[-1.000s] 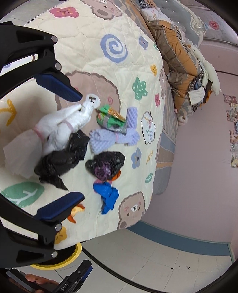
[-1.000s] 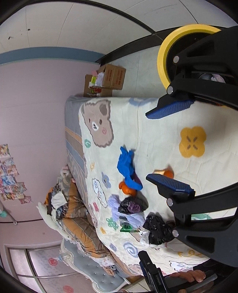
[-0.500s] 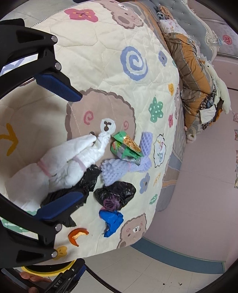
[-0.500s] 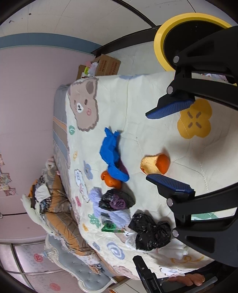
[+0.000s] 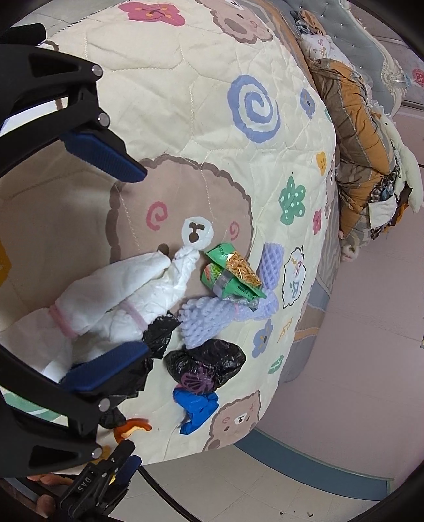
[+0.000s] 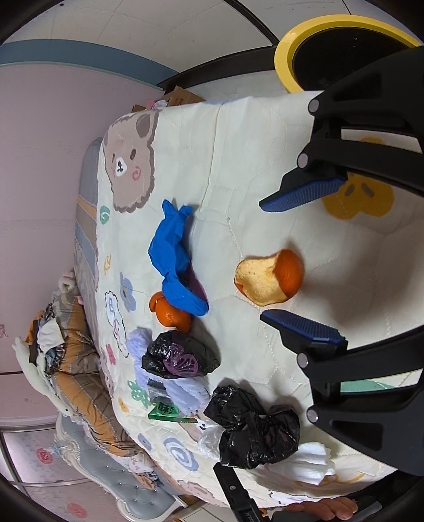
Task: Collect trash
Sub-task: 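Grasp the white plastic bag with the left tool while the right tool grasps the orange peel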
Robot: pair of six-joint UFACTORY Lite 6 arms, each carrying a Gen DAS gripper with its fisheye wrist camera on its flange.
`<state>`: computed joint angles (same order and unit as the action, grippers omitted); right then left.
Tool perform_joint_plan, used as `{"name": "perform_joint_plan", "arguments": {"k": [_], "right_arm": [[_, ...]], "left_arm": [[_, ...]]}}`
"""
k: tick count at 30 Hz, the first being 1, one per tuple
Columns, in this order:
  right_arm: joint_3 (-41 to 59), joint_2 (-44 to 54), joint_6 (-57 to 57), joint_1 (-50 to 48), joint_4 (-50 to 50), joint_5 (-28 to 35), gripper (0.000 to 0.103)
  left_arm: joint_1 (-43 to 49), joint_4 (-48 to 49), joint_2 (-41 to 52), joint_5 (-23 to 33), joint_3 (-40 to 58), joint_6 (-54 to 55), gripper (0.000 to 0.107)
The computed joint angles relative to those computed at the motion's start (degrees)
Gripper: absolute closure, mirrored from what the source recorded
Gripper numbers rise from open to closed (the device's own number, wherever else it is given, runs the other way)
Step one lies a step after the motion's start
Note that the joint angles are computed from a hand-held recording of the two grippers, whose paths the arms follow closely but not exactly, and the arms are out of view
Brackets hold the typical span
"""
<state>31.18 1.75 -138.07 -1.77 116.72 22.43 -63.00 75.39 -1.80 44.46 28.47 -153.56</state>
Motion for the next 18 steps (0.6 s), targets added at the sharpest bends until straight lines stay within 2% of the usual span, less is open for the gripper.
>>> {"name": "perform_joint_plan", "arguments": {"k": [5,10,14,18], "right_arm": [[1.28,2.55,-7.93,3.98,9.32,-2.09,0.044],[3.28,5.83,-13.76,7.43,16.31,-3.84,0.050],[5.05,8.76,-17.16,9.51,20.72,-4.92,0.058],[5.50,9.95,-24.42,11.72,28.77,-5.42,0.069]], "left_arm": [[2.26,2.80,1.03,-2.45,0.59,-0.42,0.021],[4.04,7.24,2.23,-5.16,0.94,-3.00,0.032],[5.87,13.02,3.47,-8.67,1.15,-7.04,0.051],[5.31,13.95,4.95,-8.70,2.54,-6.68,0.066]]}}
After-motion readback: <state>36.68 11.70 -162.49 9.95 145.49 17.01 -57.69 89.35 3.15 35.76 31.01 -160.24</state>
